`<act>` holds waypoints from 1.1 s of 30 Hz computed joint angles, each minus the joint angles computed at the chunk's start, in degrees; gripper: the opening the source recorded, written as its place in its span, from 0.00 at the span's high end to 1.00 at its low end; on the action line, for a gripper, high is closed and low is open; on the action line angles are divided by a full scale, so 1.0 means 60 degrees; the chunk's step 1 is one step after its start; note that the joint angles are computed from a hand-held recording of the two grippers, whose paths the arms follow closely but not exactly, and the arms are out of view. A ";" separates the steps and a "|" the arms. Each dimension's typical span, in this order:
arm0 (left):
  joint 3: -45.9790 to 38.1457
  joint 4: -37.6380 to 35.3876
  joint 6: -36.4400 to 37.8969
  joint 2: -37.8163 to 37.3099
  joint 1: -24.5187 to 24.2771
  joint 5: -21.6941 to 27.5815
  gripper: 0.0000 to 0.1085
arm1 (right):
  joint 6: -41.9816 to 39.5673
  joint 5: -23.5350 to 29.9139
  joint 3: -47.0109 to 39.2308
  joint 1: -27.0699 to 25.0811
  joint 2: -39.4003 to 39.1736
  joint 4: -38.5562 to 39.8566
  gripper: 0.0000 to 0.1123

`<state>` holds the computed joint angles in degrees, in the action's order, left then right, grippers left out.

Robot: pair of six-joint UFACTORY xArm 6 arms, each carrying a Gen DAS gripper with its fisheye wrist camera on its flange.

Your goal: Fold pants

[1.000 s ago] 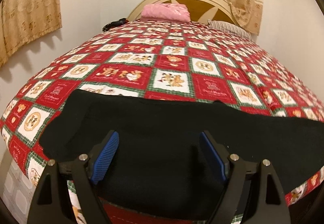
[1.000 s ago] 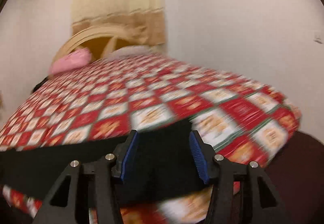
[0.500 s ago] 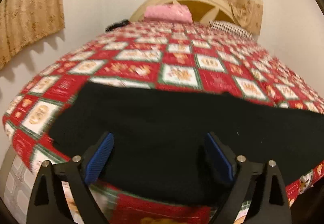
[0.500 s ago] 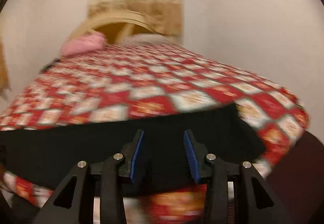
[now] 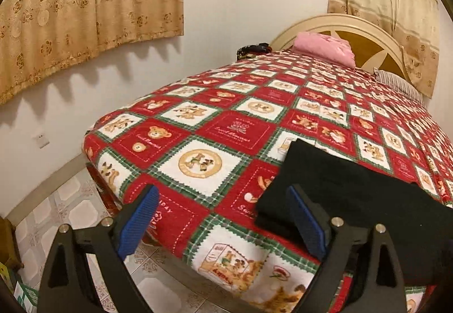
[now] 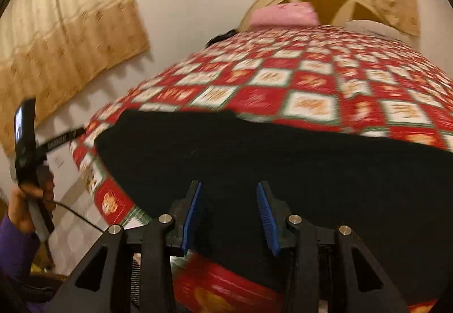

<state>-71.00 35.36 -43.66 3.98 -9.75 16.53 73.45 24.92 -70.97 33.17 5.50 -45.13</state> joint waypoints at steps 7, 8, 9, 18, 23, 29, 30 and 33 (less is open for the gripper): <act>-0.0112 0.1188 -0.0435 0.0537 -0.0261 0.0191 0.13 | 0.1085 0.0368 -0.0160 0.0255 0.0303 -0.1246 0.62; -0.0024 0.1754 -0.0967 0.0503 -0.0215 0.0038 0.13 | 0.1259 0.0367 -0.0136 0.0268 0.0294 -0.1391 0.62; 0.0018 0.1983 -0.1242 0.0449 -0.0212 0.0072 0.11 | 0.1431 0.0401 -0.0124 0.0296 0.0286 -0.1554 0.62; 0.0314 0.1171 -0.0624 -0.0303 -0.0280 -0.0563 0.12 | 0.3443 0.1927 0.0498 0.0687 -0.1029 -0.3368 0.58; 0.0247 0.0311 0.0792 -0.0173 -0.0892 -0.1740 0.10 | 0.6227 0.6126 0.2123 0.1565 -0.3526 -0.4843 0.42; -0.0495 -0.3002 0.3531 0.0609 -0.1802 -0.0846 0.10 | 0.7449 1.2122 0.4131 0.2895 -0.6998 -0.4218 0.39; -0.0541 -0.3453 0.3867 0.0657 -0.1888 -0.0735 0.10 | 0.7796 1.3121 0.4423 0.3058 -0.7586 -0.4020 0.39; -0.0585 -0.3647 0.3962 0.0696 -0.2022 -0.0467 0.10 | 0.8800 1.4874 0.5196 0.3189 -0.8912 -0.3326 0.39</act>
